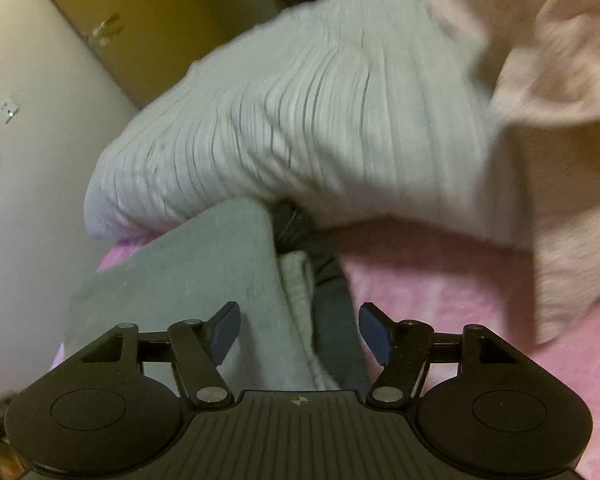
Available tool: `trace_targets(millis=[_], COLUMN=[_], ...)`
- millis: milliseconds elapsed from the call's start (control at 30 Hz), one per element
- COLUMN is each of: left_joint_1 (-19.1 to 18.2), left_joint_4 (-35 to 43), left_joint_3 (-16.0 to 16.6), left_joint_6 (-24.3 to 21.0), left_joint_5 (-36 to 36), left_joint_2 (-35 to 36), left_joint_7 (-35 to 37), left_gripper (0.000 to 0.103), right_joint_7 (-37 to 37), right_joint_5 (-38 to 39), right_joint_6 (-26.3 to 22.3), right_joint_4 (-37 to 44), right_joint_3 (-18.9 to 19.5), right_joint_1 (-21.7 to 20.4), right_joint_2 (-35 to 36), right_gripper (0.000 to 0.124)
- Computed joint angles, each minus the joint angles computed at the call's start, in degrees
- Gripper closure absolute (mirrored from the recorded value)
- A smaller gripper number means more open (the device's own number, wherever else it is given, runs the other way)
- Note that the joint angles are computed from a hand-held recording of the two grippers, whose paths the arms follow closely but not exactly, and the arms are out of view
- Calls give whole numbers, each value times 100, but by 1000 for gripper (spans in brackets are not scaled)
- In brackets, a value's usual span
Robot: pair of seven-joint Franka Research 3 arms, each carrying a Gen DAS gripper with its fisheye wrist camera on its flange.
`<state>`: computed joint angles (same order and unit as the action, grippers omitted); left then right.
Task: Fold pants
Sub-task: 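Carry the folded sweatpants with both grippers toward the dark jeans by the pillow, then lower the sweatpants onto the dark jeans and open both grippers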
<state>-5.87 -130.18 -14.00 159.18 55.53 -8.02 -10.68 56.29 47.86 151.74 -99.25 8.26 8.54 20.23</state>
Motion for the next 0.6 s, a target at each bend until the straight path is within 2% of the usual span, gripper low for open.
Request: trace_targets(millis=[33,100,167,233,300,400,467,600], left_joint_1=[58,139,93,-41,-187,-384,-463,-592], left_joint_4=[-13,90,419,838,1221,1701,1983,2200], left_joint_3=[-55,-74,-27,0,64,223,266,418], left_joint_6=[-89,-30,-20,-218,-361,-684,-1002,-1200], left_joint_5=[329,754,726,570,557,114,-491,-1088], left_joint_2=[-108,-118,164,547,929,1444,1746,1974], left_joint_7=[-270,-518,-56,635,1048,1770,2693,3467], left_gripper=[63,70,82,83,84,84,84,82], right_joint_7=[-831,-1844,-2462,-2718,-2629,-2150,-2127,-632], right_joint_5=[526,924,1004,710,412,-67,-340,-1503], right_joint_6=[321,690,818,1123,1461,1407,1408,623], right_joint_4=[-282,-516,-505,-403,-292,79,213,817], right_joint_3=[244,379,408,366,334,273,313,-242], right_joint_1=[-172,-152,-1,269,476,588,561,910], right_joint_2=[-206,-406,-415,-285,-108,308,517,886], right_gripper=[61,62,75,95,99,101,101,102])
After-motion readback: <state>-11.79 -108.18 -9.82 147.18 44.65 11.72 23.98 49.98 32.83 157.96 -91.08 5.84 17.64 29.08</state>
